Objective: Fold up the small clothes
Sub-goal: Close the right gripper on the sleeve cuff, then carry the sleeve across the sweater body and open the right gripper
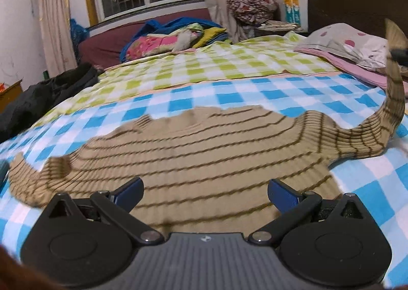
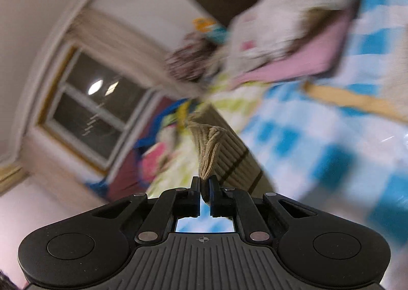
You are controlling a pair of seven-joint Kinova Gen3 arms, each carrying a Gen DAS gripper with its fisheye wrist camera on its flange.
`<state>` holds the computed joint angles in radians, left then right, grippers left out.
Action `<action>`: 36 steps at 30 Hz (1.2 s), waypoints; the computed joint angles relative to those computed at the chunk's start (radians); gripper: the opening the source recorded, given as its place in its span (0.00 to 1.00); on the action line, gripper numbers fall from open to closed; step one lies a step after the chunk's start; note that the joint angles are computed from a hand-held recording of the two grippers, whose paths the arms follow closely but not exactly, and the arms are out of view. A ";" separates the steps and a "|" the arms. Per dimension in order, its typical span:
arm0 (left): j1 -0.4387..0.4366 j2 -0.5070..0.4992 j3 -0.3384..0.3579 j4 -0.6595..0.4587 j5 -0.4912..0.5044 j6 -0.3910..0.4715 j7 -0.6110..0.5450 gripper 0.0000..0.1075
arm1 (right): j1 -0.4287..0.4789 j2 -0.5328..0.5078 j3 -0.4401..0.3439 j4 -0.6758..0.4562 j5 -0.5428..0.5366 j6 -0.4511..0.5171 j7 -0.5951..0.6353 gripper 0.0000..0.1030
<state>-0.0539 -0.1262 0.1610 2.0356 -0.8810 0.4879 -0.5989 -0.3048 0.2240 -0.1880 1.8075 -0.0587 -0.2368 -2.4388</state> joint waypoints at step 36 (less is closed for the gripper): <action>0.186 -0.202 -0.906 0.157 0.852 -0.208 -1.047 0.96 | -0.628 0.573 0.062 -1.030 0.175 0.859 0.303 0.11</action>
